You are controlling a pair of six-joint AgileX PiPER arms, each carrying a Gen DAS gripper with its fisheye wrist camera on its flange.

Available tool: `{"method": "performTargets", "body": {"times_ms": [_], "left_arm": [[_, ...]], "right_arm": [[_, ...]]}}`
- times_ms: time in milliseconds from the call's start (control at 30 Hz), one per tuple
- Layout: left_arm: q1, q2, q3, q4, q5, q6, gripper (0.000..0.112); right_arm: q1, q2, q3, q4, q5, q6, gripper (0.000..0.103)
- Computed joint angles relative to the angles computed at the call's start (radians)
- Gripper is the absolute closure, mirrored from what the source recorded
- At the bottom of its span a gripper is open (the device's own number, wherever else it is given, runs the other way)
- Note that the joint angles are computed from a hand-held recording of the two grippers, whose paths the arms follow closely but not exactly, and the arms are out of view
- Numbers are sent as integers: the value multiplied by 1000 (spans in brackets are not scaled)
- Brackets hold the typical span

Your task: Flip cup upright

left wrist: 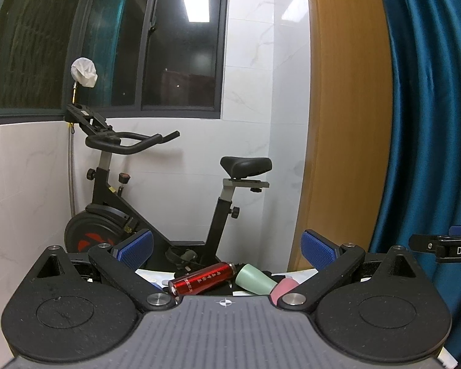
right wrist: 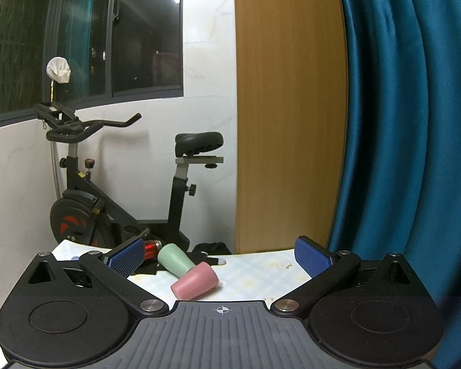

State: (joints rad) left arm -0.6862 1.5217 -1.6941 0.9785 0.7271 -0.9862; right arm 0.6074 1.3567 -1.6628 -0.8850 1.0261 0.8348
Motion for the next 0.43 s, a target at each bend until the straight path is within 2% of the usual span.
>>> {"method": "performTargets", "body": {"times_ms": [433], "left_arm": [[4,-15,30,-5,-29,0,9]], "right_arm": [[-21,-3,-2,39,-3,-19,0]]}}
